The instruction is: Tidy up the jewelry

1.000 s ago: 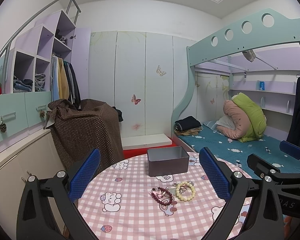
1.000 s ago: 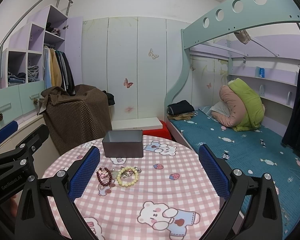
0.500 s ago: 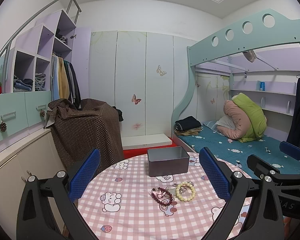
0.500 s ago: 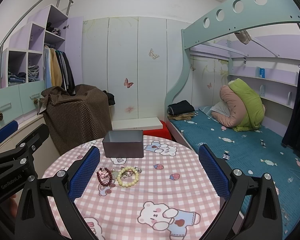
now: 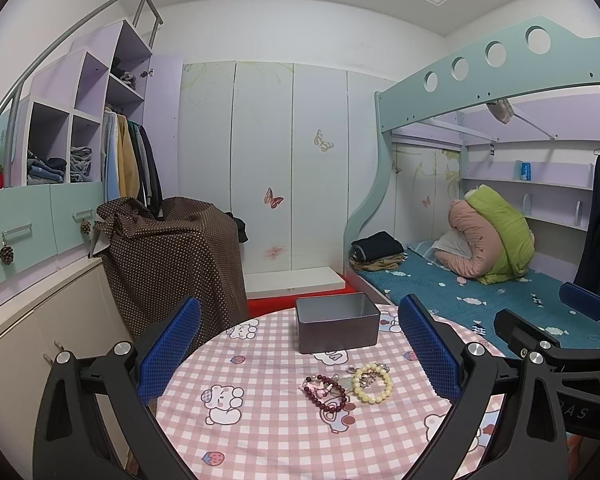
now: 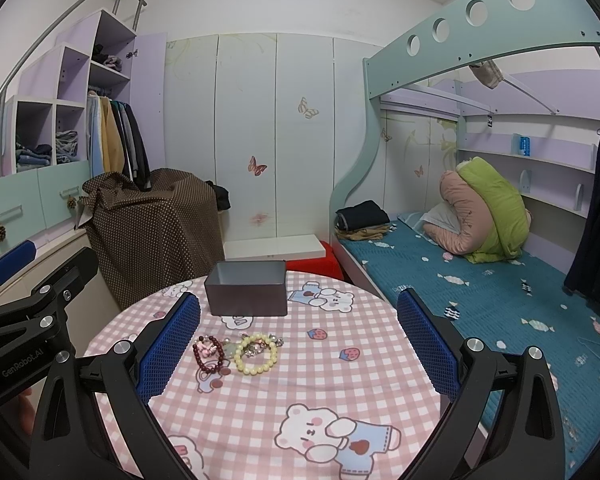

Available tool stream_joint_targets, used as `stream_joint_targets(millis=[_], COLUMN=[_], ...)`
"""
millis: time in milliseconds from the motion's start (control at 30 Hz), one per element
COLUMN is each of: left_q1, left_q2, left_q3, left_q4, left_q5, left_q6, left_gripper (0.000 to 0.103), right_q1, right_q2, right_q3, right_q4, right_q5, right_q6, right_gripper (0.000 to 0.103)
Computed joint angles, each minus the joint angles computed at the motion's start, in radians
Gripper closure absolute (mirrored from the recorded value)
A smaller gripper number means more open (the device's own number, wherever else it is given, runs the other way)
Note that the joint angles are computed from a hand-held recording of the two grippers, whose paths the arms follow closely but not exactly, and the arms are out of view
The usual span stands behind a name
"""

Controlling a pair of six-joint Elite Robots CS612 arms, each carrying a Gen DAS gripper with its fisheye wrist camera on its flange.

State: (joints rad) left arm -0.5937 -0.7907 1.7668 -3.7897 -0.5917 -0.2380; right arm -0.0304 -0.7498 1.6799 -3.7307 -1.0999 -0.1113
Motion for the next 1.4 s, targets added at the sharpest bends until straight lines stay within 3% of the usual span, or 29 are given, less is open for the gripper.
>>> stream_joint_targets(millis=[400,600,767,1000,1400], left_q1=[0.014,0.031,0.057,0.109,0.183], left_q2=[0.008,0.012,0.011,0.015,0.053], left_q3=[0.002,-0.004,-0.009,-0.034,-0.113], left_q4=[0.012,0.08,0.225,0.488,0.673], left_q5=[-0.017,-0.045,-0.082,-0.214,-0.432], left_q6=[-0.018,-0.067,-0.174,-0.33,-0.423], left_gripper=[0.007,0.007,0.007,0.007,0.008], right_q1=[0.005,0.024,0.032,0.042,0.062], right_q2=[0.008,0.033,0.06,0.1,0.167], right_q3=[-0.008,-0.053,-0.097,-0.168,-0.291], right_q4=[0.013,0.07,0.146,0.296,0.523], right_q5=[-0.005,-0.026,-0.04,-0.048,-0.099], right_q6=[-0.004,-0.019,-0.044,-0.083,-0.143], right_gripper=[0.007,0.007,0.007,0.007,0.007])
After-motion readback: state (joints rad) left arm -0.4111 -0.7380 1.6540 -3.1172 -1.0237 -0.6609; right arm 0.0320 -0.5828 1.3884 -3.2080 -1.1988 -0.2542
